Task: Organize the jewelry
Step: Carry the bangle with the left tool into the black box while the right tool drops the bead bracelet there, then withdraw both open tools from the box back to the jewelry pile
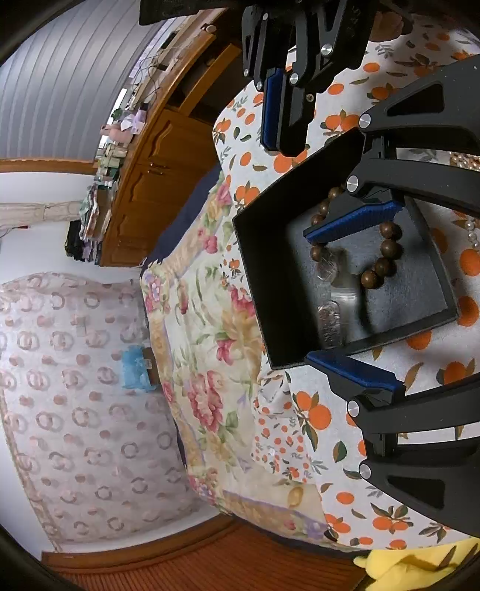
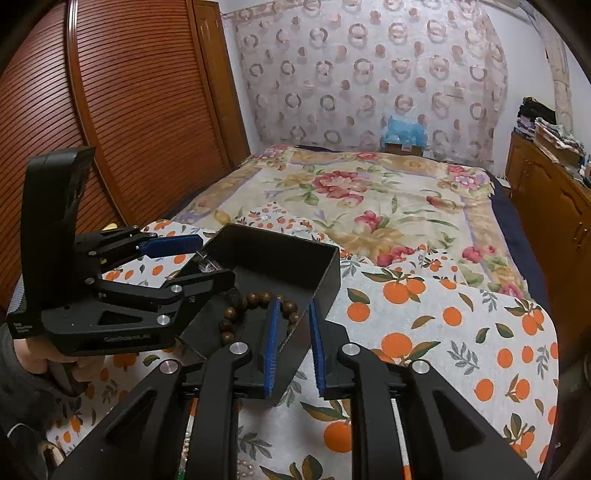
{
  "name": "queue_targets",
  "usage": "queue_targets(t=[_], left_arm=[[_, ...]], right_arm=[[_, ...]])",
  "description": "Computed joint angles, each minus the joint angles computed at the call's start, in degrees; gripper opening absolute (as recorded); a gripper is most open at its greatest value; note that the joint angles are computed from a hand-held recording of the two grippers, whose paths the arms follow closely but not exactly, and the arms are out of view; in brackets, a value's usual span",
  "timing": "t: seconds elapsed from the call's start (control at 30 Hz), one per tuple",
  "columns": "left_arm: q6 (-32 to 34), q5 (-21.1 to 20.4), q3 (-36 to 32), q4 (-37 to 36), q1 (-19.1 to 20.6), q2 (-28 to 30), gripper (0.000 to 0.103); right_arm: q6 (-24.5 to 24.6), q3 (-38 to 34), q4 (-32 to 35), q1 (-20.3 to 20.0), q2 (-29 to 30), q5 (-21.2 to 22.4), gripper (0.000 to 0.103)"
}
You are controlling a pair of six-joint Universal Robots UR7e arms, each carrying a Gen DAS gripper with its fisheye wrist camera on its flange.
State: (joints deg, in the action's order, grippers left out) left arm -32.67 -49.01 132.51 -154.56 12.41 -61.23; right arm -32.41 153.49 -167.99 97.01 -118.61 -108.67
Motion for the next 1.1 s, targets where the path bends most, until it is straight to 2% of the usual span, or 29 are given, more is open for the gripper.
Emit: queue_targets(t=[0.13,0.3,0.37,0.4,0.8,1.1], left_arm=[[-0.3,-0.1,0.0,0.4,-0.5,-0.2,0.06],[-2.5,-0.6,1.3,1.8,-2.6,-2.5,0.06],[-3.7,-0.6,2.1,2.7,-3.8,-3.8,0.068],[-4.2,-0.5,2.6,2.9,-4.3,-4.5,0.068],[-17.0,0.2,7.7,13.2,-13.3,-14.9,0.068],[-26.8,-0.8,10.9,21.1,-19.8,-20.6,0.069]], right_arm=[[0.6,0.4,-0.4,1.3,-1.1,-1.0,0.021],[2.2,0.8,-0.6,5.6,-2.5,-4.2,0.021],[3.7,0.9,-0.4,8.3,-2.9,-6.3,0.021],[4.8,0.9,-0.8,10.0,-2.7,-7.8,0.021],[12.6,1.4,-1.1,23.6,-3.6,-18.6,0.021],[18.3,3.1,3.8,32.0,-7.2,-24.4,0.021]])
